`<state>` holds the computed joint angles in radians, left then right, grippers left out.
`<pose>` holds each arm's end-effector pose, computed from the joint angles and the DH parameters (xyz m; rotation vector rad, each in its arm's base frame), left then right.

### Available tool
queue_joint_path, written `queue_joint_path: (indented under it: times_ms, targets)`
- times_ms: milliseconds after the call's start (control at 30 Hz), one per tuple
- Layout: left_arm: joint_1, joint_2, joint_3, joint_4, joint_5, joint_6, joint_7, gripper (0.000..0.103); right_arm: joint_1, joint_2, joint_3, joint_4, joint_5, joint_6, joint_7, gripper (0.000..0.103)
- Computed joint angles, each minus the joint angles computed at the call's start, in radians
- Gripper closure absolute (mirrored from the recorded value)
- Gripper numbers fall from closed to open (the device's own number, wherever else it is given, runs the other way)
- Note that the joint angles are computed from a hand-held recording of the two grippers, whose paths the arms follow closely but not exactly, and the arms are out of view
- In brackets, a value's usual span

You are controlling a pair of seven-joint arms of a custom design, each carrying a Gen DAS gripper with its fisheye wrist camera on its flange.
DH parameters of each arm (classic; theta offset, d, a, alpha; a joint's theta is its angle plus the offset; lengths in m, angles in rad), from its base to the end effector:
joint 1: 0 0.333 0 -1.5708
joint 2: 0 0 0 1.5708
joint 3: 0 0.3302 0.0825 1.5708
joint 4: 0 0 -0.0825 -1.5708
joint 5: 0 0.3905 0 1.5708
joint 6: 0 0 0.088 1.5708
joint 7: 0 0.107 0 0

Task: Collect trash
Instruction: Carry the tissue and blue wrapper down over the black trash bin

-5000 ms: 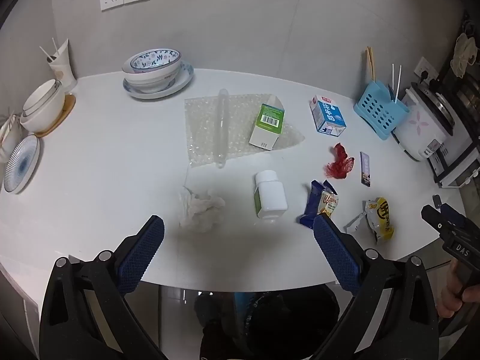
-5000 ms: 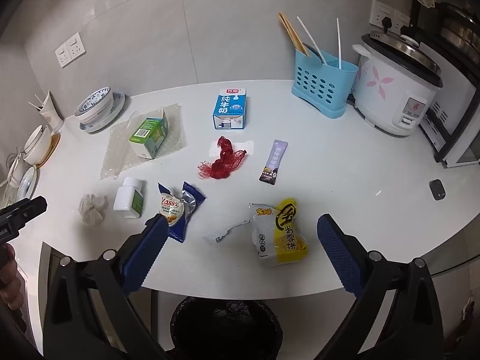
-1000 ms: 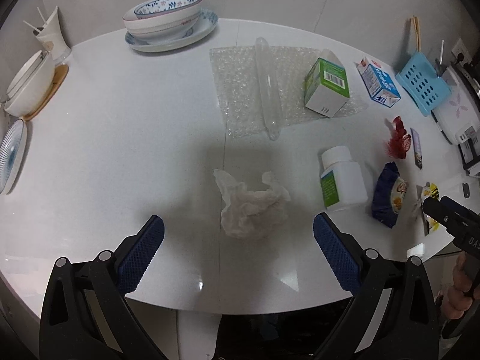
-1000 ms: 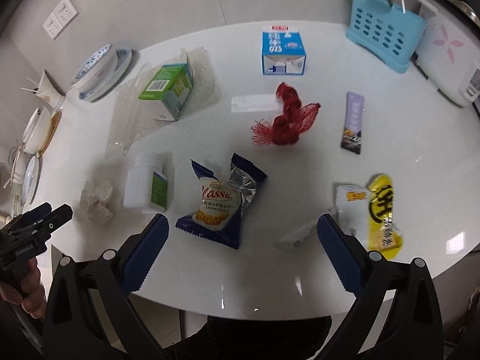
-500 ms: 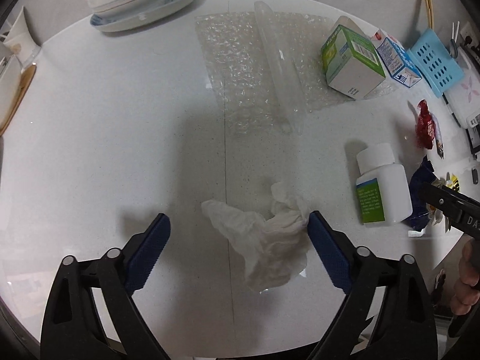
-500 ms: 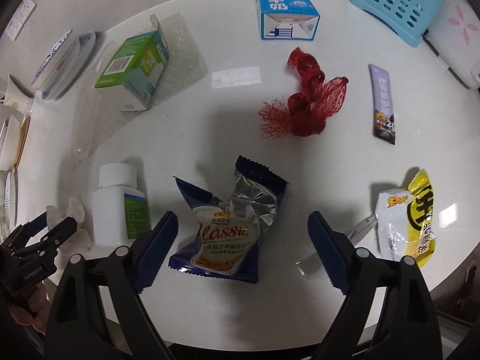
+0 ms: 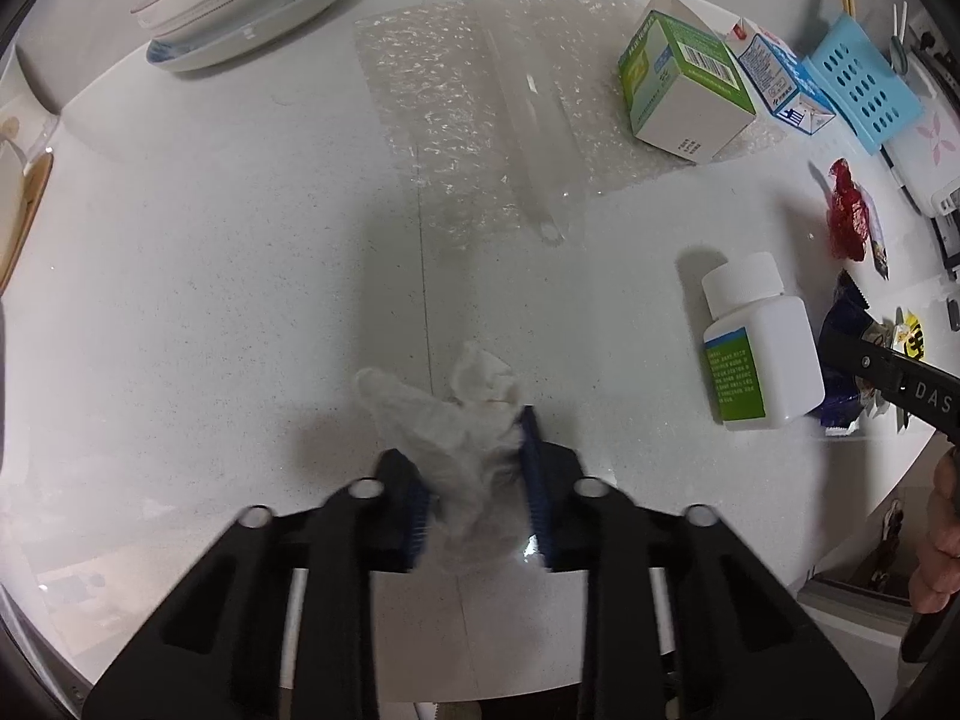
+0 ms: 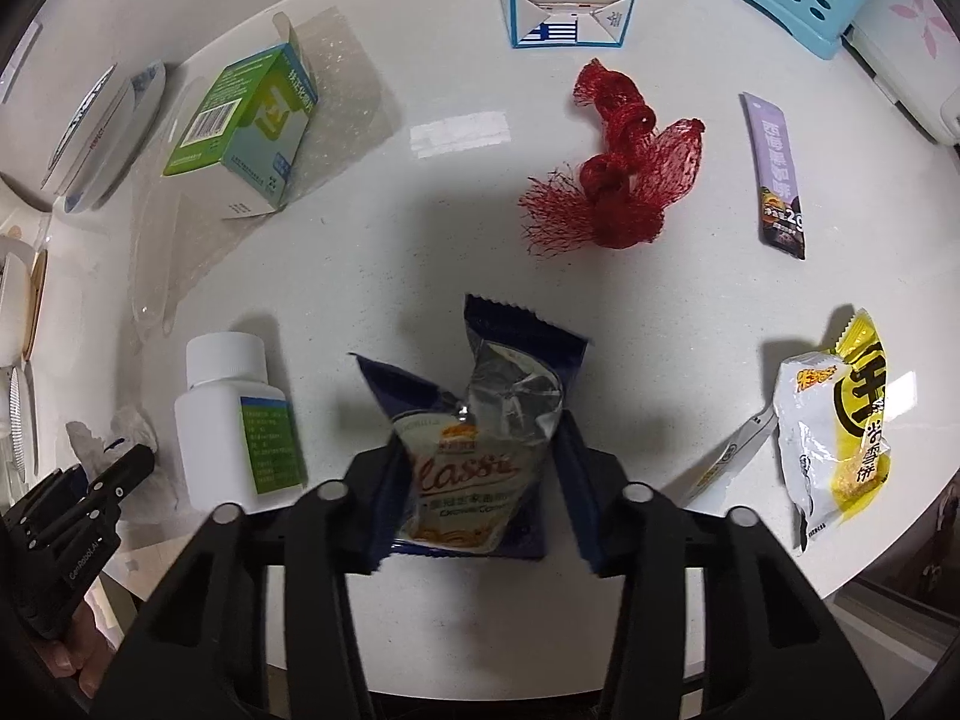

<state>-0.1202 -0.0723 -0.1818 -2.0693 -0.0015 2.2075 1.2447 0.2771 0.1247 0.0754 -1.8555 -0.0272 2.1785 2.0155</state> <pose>0.5310 -0.1674 0.4951 -2.1636 2.1123 -0.2749 0.5841 0.2119 0.4833 -2.0073 2.1756 -0.1313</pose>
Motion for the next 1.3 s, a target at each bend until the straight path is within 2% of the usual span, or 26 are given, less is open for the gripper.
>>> queue_joint_path:
  times_ms: [100,200,733,1300]
  targets:
    - [0.001,0.003,0.003,0.006,-0.023,-0.003,0.005,0.092,-0.005,-0.002,0.0,-0.001,0.018,0.001,-0.012,0.075]
    - [0.001,-0.01,-0.004,-0.004,0.031,0.014,-0.026,0.093,-0.006,-0.005,0.0,-0.003,0.015,0.005,-0.022,0.078]
    - [-0.007,-0.108,-0.024,-0.024,0.024,0.044,-0.022,0.093,-0.003,-0.142,-0.006,-0.097,0.004,0.049,-0.015,0.078]
    - [-0.054,-0.277,-0.09,-0.106,-0.03,0.046,-0.139,0.093,0.002,-0.446,-0.053,-0.327,0.075,0.115,-0.187,0.078]
